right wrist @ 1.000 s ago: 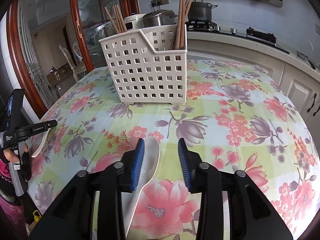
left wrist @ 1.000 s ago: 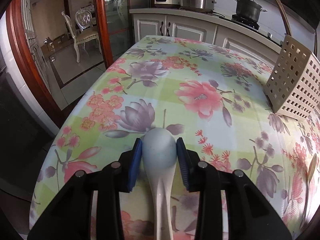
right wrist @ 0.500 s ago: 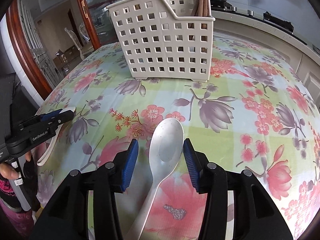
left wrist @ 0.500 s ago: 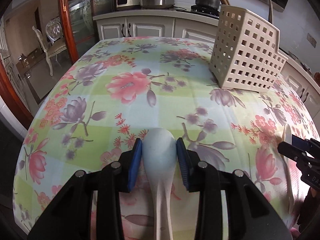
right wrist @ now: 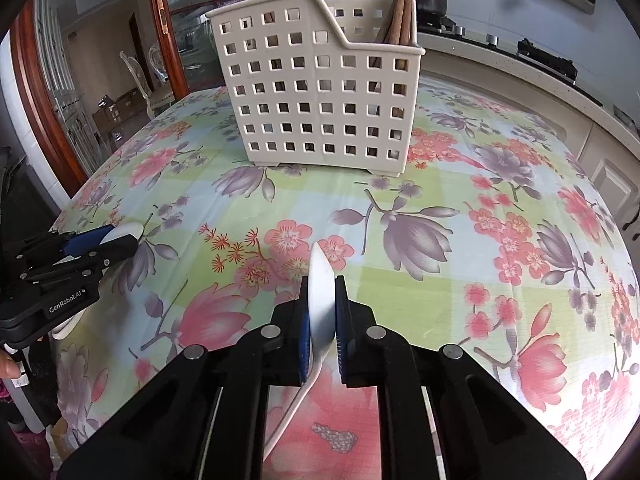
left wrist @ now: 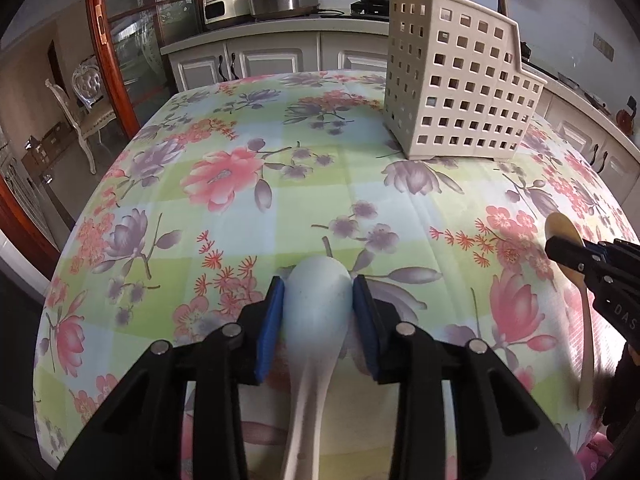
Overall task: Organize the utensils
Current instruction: 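Raise both held spoons upright and carry them toward the caddy, then lower the left tool's spoon into the caddy while the right tool brings its spoon over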
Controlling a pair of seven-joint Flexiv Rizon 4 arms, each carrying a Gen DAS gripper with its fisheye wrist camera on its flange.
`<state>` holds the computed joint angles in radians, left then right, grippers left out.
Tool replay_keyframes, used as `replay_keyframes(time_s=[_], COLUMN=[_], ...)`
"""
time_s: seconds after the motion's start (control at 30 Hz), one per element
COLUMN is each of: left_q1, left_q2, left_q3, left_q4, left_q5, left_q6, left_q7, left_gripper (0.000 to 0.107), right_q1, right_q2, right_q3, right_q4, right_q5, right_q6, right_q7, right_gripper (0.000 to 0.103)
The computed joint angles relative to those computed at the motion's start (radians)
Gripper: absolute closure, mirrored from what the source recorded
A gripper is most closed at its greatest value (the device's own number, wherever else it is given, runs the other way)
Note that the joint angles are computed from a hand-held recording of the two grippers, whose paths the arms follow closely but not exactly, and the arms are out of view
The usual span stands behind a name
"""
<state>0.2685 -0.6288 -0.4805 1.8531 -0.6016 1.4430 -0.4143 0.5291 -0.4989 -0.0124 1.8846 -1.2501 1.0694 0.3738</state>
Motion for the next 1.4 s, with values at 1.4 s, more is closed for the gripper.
replay_keyframes(time_s=[1.4], left_q1=[0.455], left_q2=[-0.109], left_q3=[-0.757], left_q4=[-0.012], left_q5=[0.344], left_q6=[0.043], left_q7=[-0.179], left_gripper=[0.075], right_q1=[-0.128], right_q2=[0.109], right_q3=[0.032], right_q4=[-0.064], right_q5=[-0.443], right_q6=[-0.246], right_q7=[0.186], right_gripper=[0.092])
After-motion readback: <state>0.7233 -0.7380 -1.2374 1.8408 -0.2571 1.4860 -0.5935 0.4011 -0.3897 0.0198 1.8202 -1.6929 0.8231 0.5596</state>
